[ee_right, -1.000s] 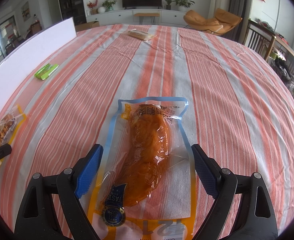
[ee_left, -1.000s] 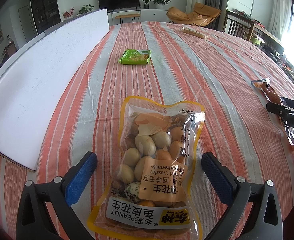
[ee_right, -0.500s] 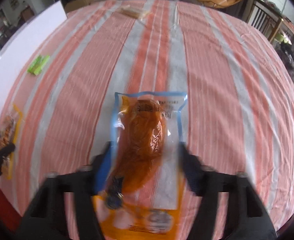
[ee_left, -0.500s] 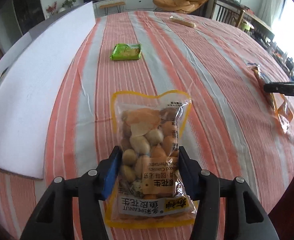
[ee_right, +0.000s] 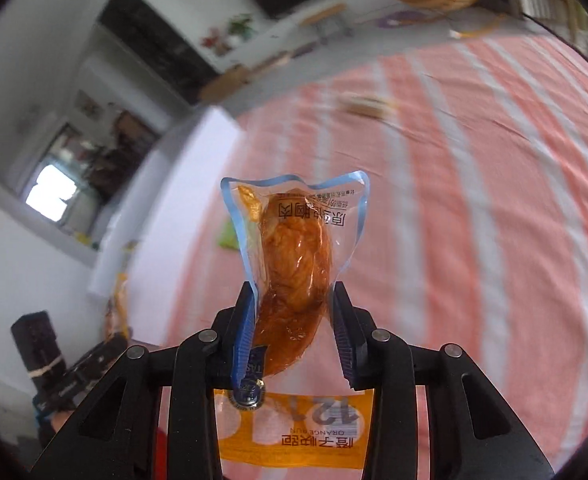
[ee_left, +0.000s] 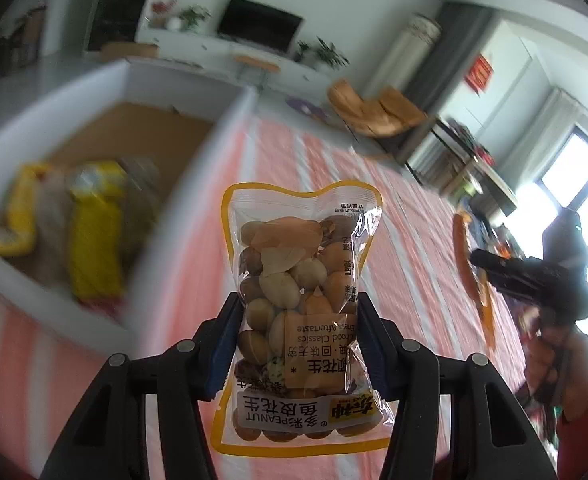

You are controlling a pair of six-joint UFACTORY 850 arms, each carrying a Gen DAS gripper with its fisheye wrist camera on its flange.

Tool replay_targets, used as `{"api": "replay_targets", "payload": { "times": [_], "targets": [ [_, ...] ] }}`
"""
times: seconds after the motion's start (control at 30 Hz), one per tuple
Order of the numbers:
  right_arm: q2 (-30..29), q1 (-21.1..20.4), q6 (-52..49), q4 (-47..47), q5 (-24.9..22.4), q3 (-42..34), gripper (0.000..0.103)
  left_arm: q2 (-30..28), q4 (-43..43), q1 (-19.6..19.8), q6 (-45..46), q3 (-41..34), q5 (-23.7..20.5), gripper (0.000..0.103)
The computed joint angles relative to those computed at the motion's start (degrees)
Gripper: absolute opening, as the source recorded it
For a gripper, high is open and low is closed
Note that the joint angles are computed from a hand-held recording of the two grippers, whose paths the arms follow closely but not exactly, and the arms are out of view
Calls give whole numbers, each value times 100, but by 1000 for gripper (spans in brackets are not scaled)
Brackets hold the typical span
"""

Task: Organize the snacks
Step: 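Carry both packs over the white box and open both tools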

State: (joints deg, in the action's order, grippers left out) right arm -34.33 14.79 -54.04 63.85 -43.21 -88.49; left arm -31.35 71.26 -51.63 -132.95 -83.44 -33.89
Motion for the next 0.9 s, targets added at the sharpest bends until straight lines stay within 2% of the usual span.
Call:
{"api": "replay_targets", "payload": {
  "times": [0.07, 0.13, 0.23, 0.3, 0.33, 0.37, 0.4, 0.47, 0.53, 0.67, 0.8, 0.9],
  "targets": [
    [-122, 339, -20, 183, -213, -412, 40, 385, -296, 180, 247, 344, -516, 54],
    [-367, 688, 79, 297, -478, -933, 41, 690, -568, 399, 411, 684, -811, 54],
    [-936, 1267, 456, 277, -806, -1950, 42, 957, -1191, 771, 873, 1016, -1234, 57],
    [-1501, 1684, 902, 20, -871, -2908, 49, 1070, -1403, 1013, 1030, 1223, -1392, 63],
    [-1762, 1841, 1096, -53, -879, -3337, 56, 1080, -1428, 1087, 1025, 1274, -1454, 72],
    [-1998, 1961, 1232, -50, -888, -3701, 72, 1132, -1442, 1167, 1010, 1356, -1485, 86],
    [-2319, 2080, 1383, 28, -926, -4203, 77, 1168, -1398, 1198, 940, 1428, -1491, 91],
    [-2550, 2215, 1626, -62, -696, -4616, 77, 1273, -1251, 1160, 766, 1580, -1636, 100],
    [-2392, 2264, 1400, 15, -325, -4358, 77, 1322, -1079, 991, 557, 1662, -1839, 100],
    [-1405, 2148, 109, 199, 719, -2540, 78, 1212, -839, 549, 345, 1605, -1857, 100],
    [-582, 1892, -938, -136, 2212, -719, 77, 804, -454, 27, 440, 1062, -1296, 100],
    [-122, 1486, -1666, -6, 3164, 521, 77, 244, -354, -290, 887, 342, -908, 102]
  ]
}}
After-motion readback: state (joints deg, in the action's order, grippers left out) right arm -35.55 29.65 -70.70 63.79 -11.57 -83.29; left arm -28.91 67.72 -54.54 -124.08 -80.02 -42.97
